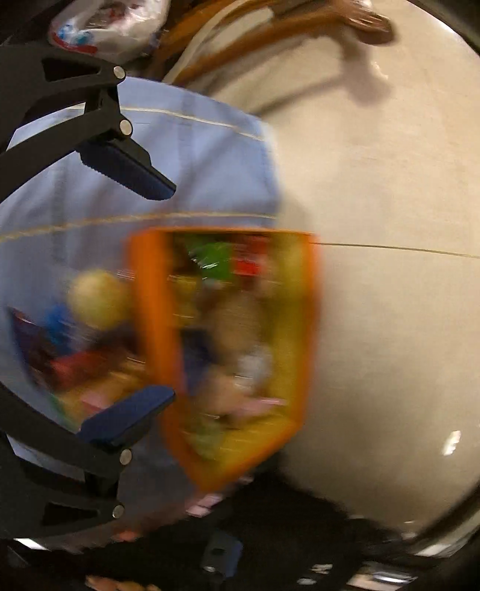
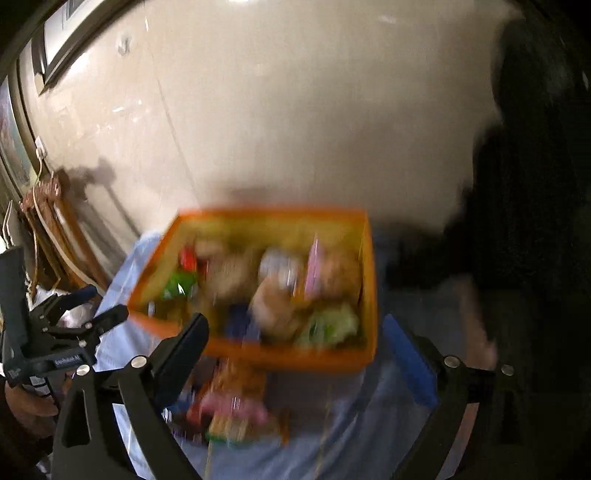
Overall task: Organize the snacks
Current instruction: 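Carry green pack and brown bag over the orange box and open both tools, then grasp round pastry pack with left tool while right tool grasps pink cracker bag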
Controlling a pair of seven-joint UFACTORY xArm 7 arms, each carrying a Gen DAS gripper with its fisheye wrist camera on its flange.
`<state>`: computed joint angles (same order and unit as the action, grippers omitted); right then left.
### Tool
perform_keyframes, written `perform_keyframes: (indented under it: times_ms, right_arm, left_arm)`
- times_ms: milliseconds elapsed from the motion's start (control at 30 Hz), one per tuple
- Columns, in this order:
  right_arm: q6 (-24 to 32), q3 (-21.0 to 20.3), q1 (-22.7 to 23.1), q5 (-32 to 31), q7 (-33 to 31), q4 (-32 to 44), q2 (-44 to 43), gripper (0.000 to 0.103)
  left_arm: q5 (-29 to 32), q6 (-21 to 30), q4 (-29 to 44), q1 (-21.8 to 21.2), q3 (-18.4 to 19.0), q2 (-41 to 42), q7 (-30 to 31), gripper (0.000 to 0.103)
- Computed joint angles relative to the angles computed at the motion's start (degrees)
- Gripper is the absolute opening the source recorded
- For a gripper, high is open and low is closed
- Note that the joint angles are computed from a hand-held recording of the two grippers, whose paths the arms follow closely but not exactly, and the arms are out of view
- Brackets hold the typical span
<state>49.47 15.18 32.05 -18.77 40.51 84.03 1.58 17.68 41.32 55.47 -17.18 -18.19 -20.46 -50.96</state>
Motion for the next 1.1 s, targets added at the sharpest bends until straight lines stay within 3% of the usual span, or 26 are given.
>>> perform_keyframes:
  times_ms: [100,200,367,700,900,1100]
  right_arm:
    - [-1.7,1.2,0.8,4.7,2.3,-10.1,-3.9,0.096]
    - [-2.0,2.5,1.4,7.4,4.1,-15.6,-5.2,0.096]
    - [-1.7,3.5,2.0,6.9,6.7,-15.0,-4.2,0.096]
    - [-0.5,3.0,1.4,4.2,7.9,-11.7,-4.6,0.096]
    - [0.5,2.3,1.6,2.6,7.7,-7.1,0.4,0.096]
    - [2.6,0.6,4.6,0.3,6.4,1.3,9.0,0.096]
  left_arm:
    - [-3.0,1.0,-8.9,-2.6,-1.0,-5.5,-0.9,0.098]
    - [-5.6,2.9,-14.5,-4.5,-2.3,-8.9,-2.8,0.098]
    - [-5.6,3.5,-17.3,-4.4,-3.7,-10.7,-5.7,0.098]
    - [4.4,0.1,-5.7,-0.3,-4.3,1.1,-6.9,0.098]
    - [9.5,1.2,-0.4,-1.6,-2.2,9.5,-9.4,0.098]
    - [12.2,2.4,0.4,-4.2,0.7,13.0,-10.7,0.098]
